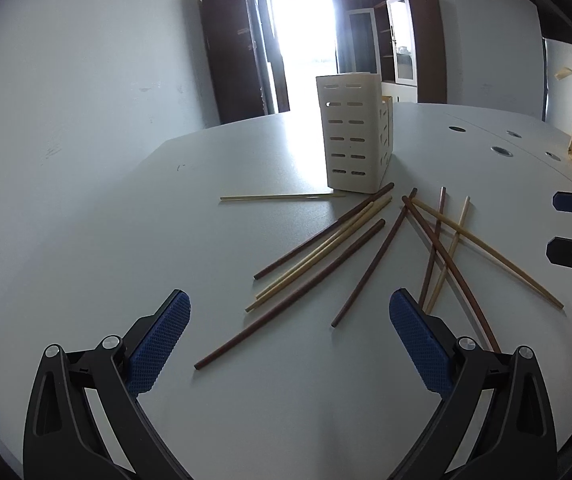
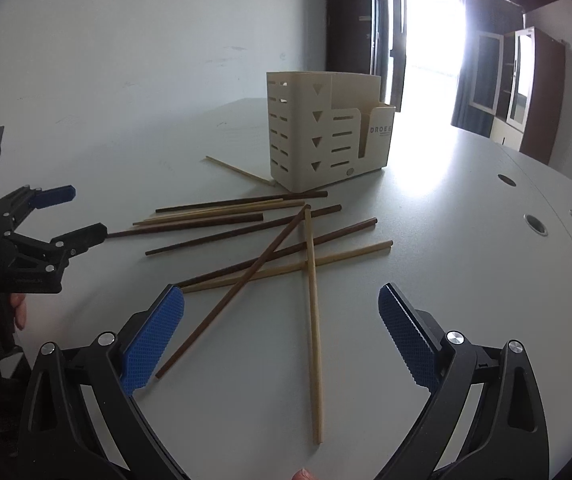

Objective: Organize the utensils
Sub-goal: 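Move the right tool toward the chopsticks beside the cream holder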

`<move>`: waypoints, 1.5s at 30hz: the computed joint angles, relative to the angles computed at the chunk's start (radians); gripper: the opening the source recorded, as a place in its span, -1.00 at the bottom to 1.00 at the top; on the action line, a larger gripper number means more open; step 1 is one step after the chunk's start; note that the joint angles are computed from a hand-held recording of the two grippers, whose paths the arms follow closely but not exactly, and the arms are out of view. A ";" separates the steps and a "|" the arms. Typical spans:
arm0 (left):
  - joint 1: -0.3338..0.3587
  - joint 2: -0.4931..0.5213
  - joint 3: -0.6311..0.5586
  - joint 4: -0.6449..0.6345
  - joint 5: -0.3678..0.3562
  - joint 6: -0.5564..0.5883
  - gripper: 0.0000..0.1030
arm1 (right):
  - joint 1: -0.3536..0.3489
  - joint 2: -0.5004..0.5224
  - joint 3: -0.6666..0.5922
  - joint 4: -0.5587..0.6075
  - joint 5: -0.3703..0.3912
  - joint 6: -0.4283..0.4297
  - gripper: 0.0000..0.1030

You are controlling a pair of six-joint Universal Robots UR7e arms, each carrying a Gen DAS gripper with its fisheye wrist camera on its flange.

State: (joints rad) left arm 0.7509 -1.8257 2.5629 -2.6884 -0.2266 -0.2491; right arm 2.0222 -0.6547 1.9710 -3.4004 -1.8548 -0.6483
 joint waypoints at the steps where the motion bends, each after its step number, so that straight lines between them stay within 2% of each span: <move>1: 0.016 0.020 -0.016 -0.033 -0.010 0.039 0.89 | 0.002 0.004 -0.019 0.020 -0.017 0.007 0.92; 4: 0.082 0.058 -0.076 -0.109 -0.083 0.140 0.89 | 0.004 0.015 -0.060 0.054 -0.044 -0.004 0.92; 8: 0.169 0.122 -0.152 -0.194 -0.159 0.265 0.89 | 0.009 0.051 -0.124 0.058 -0.080 -0.064 0.92; 11: 0.239 0.152 -0.222 -0.165 -0.232 0.303 0.89 | 0.003 0.070 -0.181 0.121 -0.089 -0.067 0.92; 16: 0.327 0.199 -0.328 -0.149 -0.306 0.369 0.89 | 0.002 0.110 -0.283 0.262 -0.110 -0.048 0.92; 20: 0.373 0.266 -0.415 -0.150 -0.291 0.506 0.89 | 0.001 0.144 -0.352 0.345 -0.119 -0.039 0.91; 22: 0.400 0.293 -0.461 -0.141 -0.307 0.545 0.89 | -0.004 0.159 -0.381 0.371 -0.119 -0.030 0.91; 30: 0.529 0.375 -0.650 -0.042 -0.463 0.674 0.89 | -0.036 0.181 -0.463 0.532 -0.095 0.025 0.91; 34: 0.580 0.425 -0.731 -0.016 -0.510 0.745 0.88 | -0.043 0.186 -0.480 0.573 -0.086 0.047 0.91; 39: 0.631 0.462 -0.804 0.073 -0.571 0.716 0.74 | -0.045 0.195 -0.497 0.594 -0.104 0.057 0.91; 43: 0.642 0.475 -0.803 0.075 -0.588 0.749 0.72 | -0.046 0.196 -0.498 0.584 -0.099 0.061 0.91; 45: 0.657 0.500 -0.854 0.094 -0.604 0.773 0.72 | -0.046 0.195 -0.499 0.585 -0.091 0.065 0.91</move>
